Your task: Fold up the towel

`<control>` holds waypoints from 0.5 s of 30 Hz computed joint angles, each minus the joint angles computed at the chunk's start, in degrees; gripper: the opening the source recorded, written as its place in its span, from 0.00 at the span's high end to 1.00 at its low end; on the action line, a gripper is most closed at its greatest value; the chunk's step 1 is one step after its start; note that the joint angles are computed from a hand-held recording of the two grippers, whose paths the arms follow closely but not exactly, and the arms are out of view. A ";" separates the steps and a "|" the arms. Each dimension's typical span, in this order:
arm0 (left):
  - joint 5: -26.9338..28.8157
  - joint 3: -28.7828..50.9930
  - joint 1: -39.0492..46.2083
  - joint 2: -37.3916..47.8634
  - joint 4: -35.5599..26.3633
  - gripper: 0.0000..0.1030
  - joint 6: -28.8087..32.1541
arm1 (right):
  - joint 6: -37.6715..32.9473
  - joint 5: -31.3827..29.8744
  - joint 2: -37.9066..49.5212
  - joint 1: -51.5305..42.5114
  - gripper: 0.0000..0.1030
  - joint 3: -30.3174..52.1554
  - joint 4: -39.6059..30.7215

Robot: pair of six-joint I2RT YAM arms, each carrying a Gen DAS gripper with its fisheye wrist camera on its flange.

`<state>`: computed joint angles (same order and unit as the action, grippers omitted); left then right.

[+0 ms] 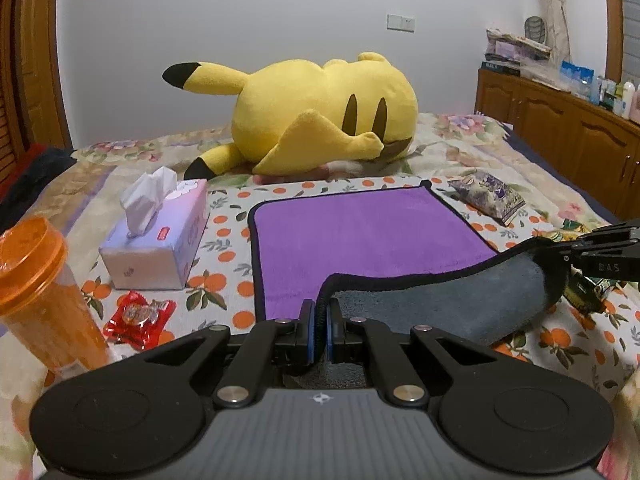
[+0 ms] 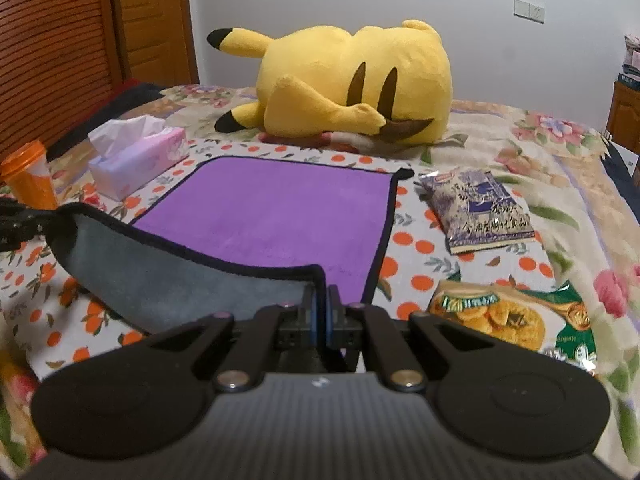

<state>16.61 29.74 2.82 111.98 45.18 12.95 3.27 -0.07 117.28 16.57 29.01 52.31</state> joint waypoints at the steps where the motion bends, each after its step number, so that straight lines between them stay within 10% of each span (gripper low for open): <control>1: 0.24 0.28 -0.06 -0.39 -0.72 0.94 -0.09 | -0.04 -0.20 0.02 -0.22 0.96 0.11 0.19; 15: 0.25 3.94 -1.16 -1.37 -0.98 0.94 -0.49 | -3.45 -0.59 0.37 -2.17 0.96 1.91 4.42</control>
<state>16.86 33.68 1.67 110.61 44.20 12.46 -0.18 -0.65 117.65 14.41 30.92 56.73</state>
